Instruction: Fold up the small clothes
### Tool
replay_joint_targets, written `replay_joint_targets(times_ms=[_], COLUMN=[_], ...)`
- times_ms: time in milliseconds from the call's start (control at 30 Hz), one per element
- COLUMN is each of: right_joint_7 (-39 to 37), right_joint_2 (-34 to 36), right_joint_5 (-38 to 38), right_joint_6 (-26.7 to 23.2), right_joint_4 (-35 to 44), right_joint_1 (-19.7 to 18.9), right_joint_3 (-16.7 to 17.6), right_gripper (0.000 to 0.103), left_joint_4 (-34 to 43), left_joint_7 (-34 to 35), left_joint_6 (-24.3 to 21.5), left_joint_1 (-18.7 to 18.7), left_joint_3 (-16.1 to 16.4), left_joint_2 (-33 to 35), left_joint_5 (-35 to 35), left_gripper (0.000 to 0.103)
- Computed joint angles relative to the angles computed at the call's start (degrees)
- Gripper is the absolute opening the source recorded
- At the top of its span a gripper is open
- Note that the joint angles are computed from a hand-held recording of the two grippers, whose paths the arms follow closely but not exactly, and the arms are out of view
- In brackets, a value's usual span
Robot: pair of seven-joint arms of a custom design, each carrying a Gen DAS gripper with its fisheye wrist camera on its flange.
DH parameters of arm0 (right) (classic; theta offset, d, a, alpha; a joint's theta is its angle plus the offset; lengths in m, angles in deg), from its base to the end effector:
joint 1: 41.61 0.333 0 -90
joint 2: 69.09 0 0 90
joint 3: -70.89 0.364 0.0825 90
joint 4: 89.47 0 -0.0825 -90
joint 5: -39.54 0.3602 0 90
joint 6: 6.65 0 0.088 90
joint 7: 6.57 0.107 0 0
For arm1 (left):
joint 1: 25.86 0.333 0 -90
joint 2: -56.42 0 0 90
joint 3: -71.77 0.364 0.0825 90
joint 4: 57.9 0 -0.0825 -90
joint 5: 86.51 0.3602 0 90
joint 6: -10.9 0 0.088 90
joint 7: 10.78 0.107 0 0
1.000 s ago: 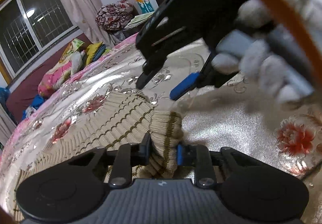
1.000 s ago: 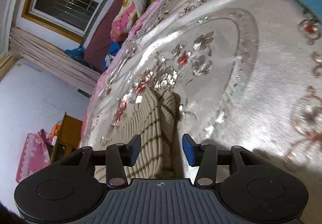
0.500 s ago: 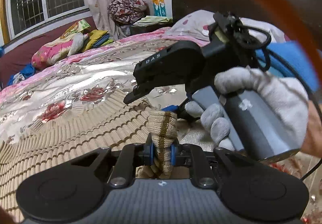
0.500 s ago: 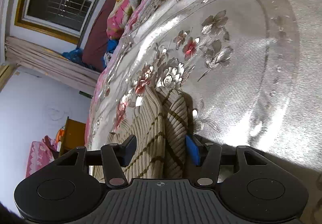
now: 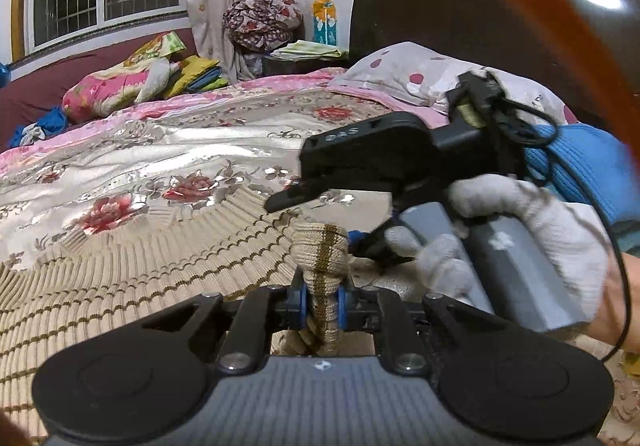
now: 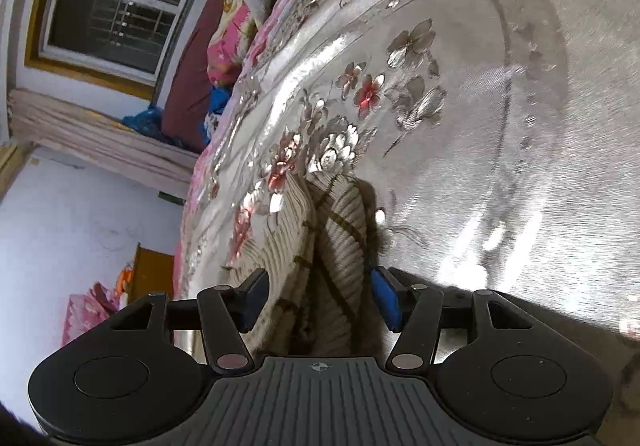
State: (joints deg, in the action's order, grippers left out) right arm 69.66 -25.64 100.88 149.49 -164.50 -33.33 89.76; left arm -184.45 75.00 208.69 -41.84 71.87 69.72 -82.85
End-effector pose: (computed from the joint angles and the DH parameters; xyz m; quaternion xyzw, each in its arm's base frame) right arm 0.7503 0.2523 0.4058 -0.5006 0.7043 0.1724 0.4730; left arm 0.5717 -0.1705 0.4638 -0.5279 0.6978 -0.3932 0.2825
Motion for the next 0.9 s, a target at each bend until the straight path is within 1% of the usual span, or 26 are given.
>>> replay_joint_targets(times_ms=[67, 200, 267, 300, 333, 400, 433, 500, 733, 900], right_joint_7=[1.47, 4.63, 5.42, 5.02, 4.58, 5.84, 5.54, 4.09, 2.85, 3.46], right_joint_2=[1.39, 3.58, 3.69, 3.44, 3.18, 2.45, 2.12, 1.47, 0.17, -0.36], right_joint_5=[-0.46, -3.72, -4.53, -4.59, -4.38, -5.22, -4.56, -2.50, -0.07, -0.93], right_joint_6=[-0.24, -0.79, -0.46, -0.24, 0.18, 0.25, 0.72, 2.18, 5.47, 6.55], right_joint_4=[2.09, 5.71, 5.84, 5.37, 4.76, 3.34, 2.35, 0.85, 0.68, 2.20], right_joint_1=[0.65, 2.13, 2.16, 1.87, 1.57, 1.73, 1.30, 0.46, 1.08, 2.81], right_joint_3=[-0.18, -1.07, -0.93, -0.55, -0.15, -0.81, -0.25, 1.17, 2.02, 1.78], right_gripper=[0.057, 0.057, 0.055, 0.052, 0.041, 0.026, 0.023, 0.020, 0.017, 0.017], left_joint_4=[-0.37, -0.66, -0.86, -0.97, -0.97, -0.92, -0.96, -1.40, -3.12, -5.20], left_joint_7=[-0.48, -2.38, -2.80, -3.21, -3.74, -4.98, -5.59, -6.36, -10.53, -12.96], left_joint_6=[0.24, 0.63, 1.07, 1.29, 1.45, 1.62, 1.74, 2.28, 5.03, 7.44], left_joint_1=[0.99, 3.59, 3.83, 4.31, 4.89, 6.09, 6.56, 7.10, 9.98, 11.59], left_joint_3=[-0.89, -3.12, -3.23, -3.56, -3.98, -4.87, -5.22, -5.45, -6.66, -6.65], left_joint_2=[-0.33, -0.64, -0.72, -0.74, -0.69, -0.53, -0.51, -0.76, -2.13, -3.74], left_joint_5=[0.82, 3.15, 3.54, 3.99, 4.51, 5.70, 6.26, 7.14, 9.73, 10.90], left_gripper=[0.019, 0.019, 0.018, 0.018, 0.018, 0.018, 0.018, 0.018, 0.018, 0.017])
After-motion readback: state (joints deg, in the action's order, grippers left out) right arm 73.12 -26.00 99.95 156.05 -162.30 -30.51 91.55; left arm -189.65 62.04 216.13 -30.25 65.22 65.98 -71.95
